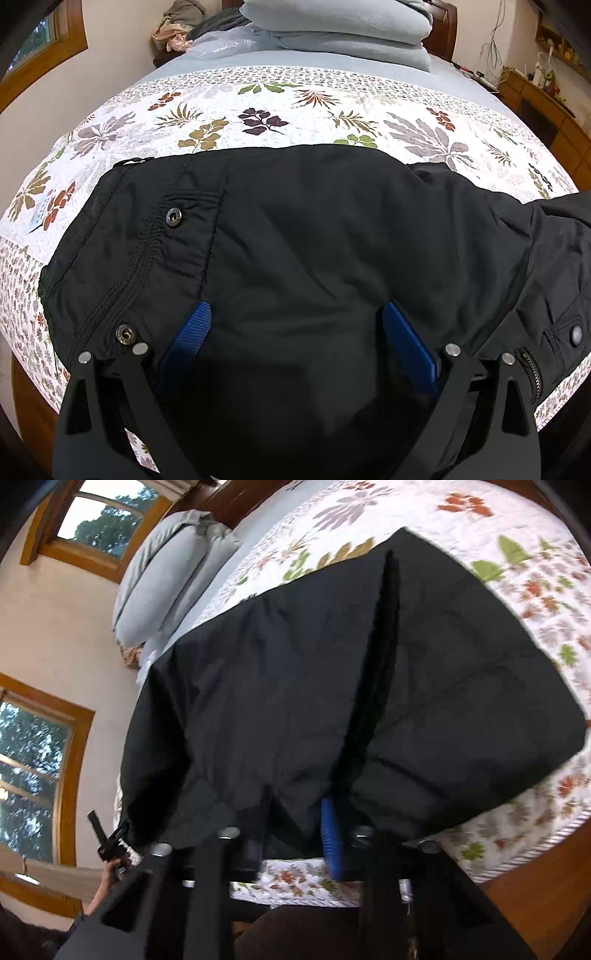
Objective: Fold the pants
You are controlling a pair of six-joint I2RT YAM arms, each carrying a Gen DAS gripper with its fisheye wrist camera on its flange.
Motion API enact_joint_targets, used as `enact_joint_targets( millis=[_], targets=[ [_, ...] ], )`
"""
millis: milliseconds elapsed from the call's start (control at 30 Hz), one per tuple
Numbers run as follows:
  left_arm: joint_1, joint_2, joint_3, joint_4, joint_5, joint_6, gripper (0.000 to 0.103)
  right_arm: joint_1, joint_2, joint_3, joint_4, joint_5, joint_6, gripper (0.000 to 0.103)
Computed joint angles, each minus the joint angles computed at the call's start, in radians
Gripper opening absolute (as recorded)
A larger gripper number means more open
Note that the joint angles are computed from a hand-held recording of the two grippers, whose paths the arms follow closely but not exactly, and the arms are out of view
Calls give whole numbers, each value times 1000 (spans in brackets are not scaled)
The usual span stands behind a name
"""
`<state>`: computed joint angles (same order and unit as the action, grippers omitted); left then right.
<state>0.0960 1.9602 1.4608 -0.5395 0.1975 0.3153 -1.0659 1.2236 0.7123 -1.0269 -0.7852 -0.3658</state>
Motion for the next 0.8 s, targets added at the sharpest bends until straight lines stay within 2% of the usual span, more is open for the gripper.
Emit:
enact_joint_targets(
  millis=[100,200,333,433,567,633,733,767,800],
  targets=[
    [0,5,10,-11,-1,4,95,-77,-2,72,-68,-15,-65,10],
    [-1,9,12,-9,-5,9,95,-203,33,200,-140,-9,-141,9],
    [-3,6,1,6,-13,14,96,-308,116,347,-167,30,-168,8],
    [-5,4,-6,15,-17,18,96,-320,168,375,-147,92,-178,8],
    [-3,5,-4,12,-16,25,97,-235,145,310,-60,260,-158,8],
    [-3,9,6,-1,-18,28,97,-250,133,280,-53,256,-165,9],
    [-11,4,18,-20,-36,20,97,-276,52,232,-23,303,-135,29],
    [-12,-2,15,-23,-33,24,97,-281,-4,211,-15,324,-121,39],
    [-13,-12,5,-21,-26,34,97,-284,-45,204,-27,323,-129,39]
  ],
)
